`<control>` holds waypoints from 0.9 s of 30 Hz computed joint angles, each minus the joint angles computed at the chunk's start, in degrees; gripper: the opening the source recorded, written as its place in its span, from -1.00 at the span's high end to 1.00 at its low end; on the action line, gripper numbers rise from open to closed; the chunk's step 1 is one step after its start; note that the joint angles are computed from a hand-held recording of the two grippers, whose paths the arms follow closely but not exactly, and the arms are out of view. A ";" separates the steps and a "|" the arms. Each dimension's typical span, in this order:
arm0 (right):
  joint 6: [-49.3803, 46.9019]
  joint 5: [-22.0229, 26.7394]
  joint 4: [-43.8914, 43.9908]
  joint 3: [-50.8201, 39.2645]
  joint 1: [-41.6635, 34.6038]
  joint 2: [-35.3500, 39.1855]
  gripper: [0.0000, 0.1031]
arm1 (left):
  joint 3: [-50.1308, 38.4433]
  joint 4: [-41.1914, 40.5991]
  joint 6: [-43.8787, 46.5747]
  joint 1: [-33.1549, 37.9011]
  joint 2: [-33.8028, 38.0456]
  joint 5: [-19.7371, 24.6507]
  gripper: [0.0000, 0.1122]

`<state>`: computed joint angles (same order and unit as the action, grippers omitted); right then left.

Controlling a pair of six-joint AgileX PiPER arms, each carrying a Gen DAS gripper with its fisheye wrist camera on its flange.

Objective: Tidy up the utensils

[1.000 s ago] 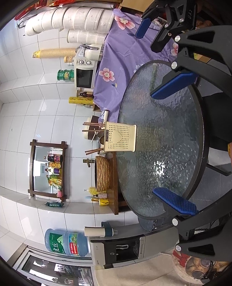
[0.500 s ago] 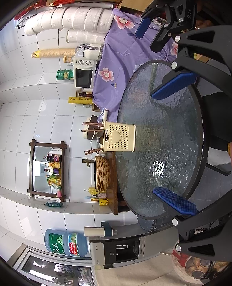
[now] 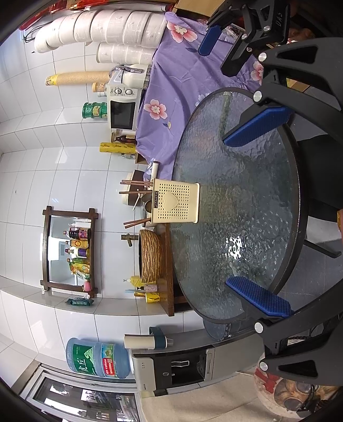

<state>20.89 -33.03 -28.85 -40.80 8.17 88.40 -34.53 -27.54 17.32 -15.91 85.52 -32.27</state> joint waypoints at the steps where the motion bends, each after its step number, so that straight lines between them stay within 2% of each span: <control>1: 0.00 0.00 0.00 0.00 0.00 0.00 -0.89 | 0.00 0.00 0.00 0.00 0.00 0.00 -0.73; 22: 0.01 -0.01 0.00 0.04 0.09 0.21 -0.89 | 0.10 0.09 0.01 -0.06 0.03 -0.10 -0.73; 27: -0.30 -0.08 0.29 0.16 0.20 0.28 -0.89 | 0.88 2.15 -1.96 0.37 0.18 -1.24 -0.73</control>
<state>20.58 -33.11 -28.55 -40.64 8.37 88.68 -33.65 -25.39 15.37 -15.55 85.70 -33.52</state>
